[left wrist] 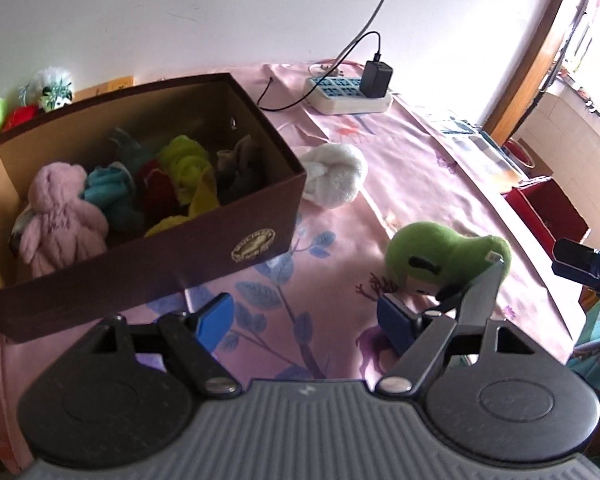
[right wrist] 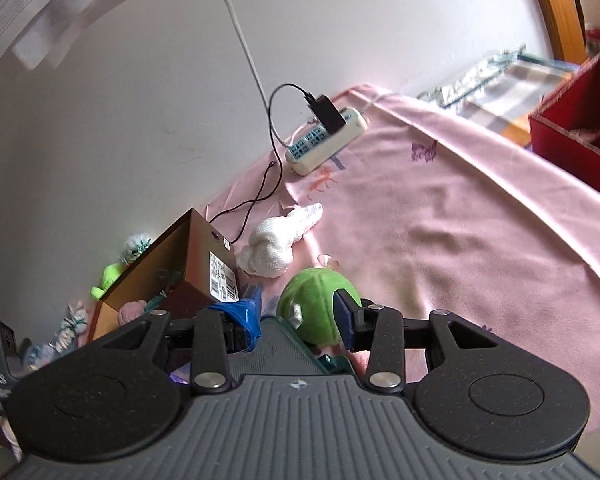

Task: Organize soft objects
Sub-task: 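Close left tool on green plush toy while right tool approaches white towel, then lift green plush with left tool while right tool grasps white knitted towel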

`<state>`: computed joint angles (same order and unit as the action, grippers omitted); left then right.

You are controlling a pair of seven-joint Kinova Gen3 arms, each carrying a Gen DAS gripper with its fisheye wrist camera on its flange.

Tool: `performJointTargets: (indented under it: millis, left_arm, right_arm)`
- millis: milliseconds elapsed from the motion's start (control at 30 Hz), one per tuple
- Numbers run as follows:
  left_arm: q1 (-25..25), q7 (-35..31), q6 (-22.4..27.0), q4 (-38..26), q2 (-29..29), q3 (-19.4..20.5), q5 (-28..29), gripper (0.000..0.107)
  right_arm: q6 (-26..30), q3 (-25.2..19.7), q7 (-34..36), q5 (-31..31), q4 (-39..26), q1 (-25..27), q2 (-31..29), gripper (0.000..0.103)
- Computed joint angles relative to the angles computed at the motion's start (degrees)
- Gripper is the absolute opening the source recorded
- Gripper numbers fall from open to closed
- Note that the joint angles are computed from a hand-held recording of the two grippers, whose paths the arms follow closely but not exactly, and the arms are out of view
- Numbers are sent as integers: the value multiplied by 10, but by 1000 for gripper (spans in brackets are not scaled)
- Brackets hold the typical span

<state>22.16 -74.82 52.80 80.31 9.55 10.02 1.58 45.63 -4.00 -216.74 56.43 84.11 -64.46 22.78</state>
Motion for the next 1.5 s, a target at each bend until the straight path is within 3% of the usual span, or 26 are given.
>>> performJointTargets:
  millis: [133,233,433,500,633,800,967,1033,1167,1500]
  left_arm:
    - [20,26,13,-38,25,-3,-35,79]
    - [32,31,17,-69,47,-3,-48,80]
    - [4,-7,16,-97,87,10,58,80]
    - [-22,-29,23,-102,101,31,105,80]
    - [-26,-45,41,-125,125,30,156,79]
    - [-24,-52,73,-171,160,31,180,79]
    - [-18,-55,113,-222,201,34,193,79]
    - [-15,-57,132,-246,221,35,197,79]
    - [-11,-49,159,-286,255,35,205,79]
    - [13,-31,206,-373,306,25,187,81]
  right_arm:
    - [-93,-32,-4,4,35,80,-11,23]
    - [-159,-60,57,-33,47,148,-15,23]
    - [-269,-162,193,-150,70,307,1,23]
    - [-313,-201,235,-197,87,360,10,24]
    - [-334,-286,328,-262,92,449,33,24]
    - [-332,-380,445,-325,75,534,75,26]
    - [-307,-393,561,-403,44,549,103,26]
    - [-303,-375,605,-443,35,539,106,26]
    - [-292,-376,660,-459,-2,541,130,26]
    - [-145,-381,869,-470,-265,479,270,27]
